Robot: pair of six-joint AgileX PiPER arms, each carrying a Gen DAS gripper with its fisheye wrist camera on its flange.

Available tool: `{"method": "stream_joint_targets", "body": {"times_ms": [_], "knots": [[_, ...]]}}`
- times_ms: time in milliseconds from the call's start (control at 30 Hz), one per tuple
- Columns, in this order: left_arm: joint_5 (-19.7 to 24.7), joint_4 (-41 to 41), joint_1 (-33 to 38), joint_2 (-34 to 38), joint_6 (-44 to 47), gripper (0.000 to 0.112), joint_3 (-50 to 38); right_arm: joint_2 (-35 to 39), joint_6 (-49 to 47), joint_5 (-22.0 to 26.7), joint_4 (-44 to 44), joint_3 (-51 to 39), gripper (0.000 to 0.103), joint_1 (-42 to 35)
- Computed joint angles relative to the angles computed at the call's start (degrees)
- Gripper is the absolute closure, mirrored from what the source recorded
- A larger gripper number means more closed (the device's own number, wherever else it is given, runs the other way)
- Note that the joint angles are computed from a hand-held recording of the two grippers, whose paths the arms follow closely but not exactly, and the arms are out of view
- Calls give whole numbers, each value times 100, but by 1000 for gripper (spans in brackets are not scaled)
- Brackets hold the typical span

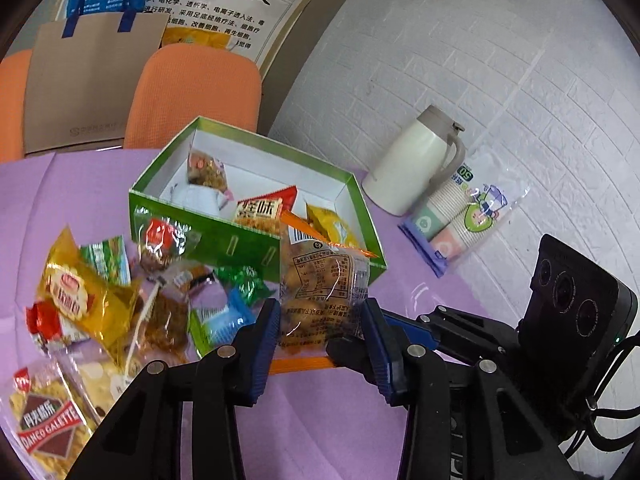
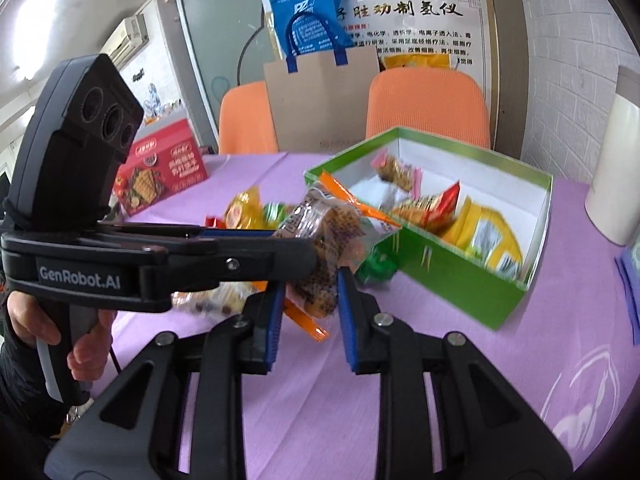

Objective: Organize snacks
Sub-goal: 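Lower the orange-tagged bag into the green box and release, then move the right gripper to the Danco Galette biscuit bag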

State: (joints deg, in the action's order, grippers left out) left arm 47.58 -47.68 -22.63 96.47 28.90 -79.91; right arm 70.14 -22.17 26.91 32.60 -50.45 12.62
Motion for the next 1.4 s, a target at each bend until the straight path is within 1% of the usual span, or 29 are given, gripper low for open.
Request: {"method": "stream_joint_targets", "body": {"times_ms": [200,367,667,733,800,833,867,900,967,1000,1033,1067,1133,1200,1267,1333,1400], "knots": [[402,253,88,1078,-647,70,-1520,860,-1148,185,1371,-658,75,-606],[624,606,69,1940,-1248,70,-2600,1603,-1686,325,2023,-1111,76,-917],[1115,815,160,3138,-1804,70,-4176,2512,-1795,415,2168,-1778,76,-1144],[1129,818,184,3265,-1843,70,-4316,2672,-1886,440,2257,-1897,74,-1177],[1022,819,208,3211,-1788,68,-4189,2717,-1870,361,2195,-1900,72,-1158],[943,798,220,3138,-1727,64,-4060,2697,-1836,299,2063,-1877,63,-1129],[881,853,222,3065,-1741,50,-3964,2655,-1827,197,1963,-1825,51,-1097],[759,931,211,2951,-1772,35,-3807,2577,-1658,-3,1699,-1740,45,-1012],[458,1119,179,2714,-1841,23,-3491,2405,-1486,-324,1347,-1557,36,-866],[344,1235,157,2614,-1891,23,-3370,2318,-1567,-445,1314,-1451,33,-813],[300,1325,145,2548,-1915,23,-3302,2254,-1552,-550,1231,-1365,26,-765],[296,1373,138,2497,-1923,23,-3254,2196,-1399,-624,1047,-1301,22,-716],[321,1426,138,2389,-1952,23,-3142,2096,-1088,-627,749,-1225,22,-666],[302,1439,124,2190,-1957,23,-2910,1922,-965,-571,710,-1126,22,-663],[221,1499,96,1882,-1971,23,-2564,1654,-872,-536,711,-974,18,-656],[141,1431,106,1503,-1867,23,-2124,1337,-452,-513,368,-829,15,-599],[22,1307,139,997,-1704,23,-1533,947,-347,-548,321,-581,14,-545]]}}
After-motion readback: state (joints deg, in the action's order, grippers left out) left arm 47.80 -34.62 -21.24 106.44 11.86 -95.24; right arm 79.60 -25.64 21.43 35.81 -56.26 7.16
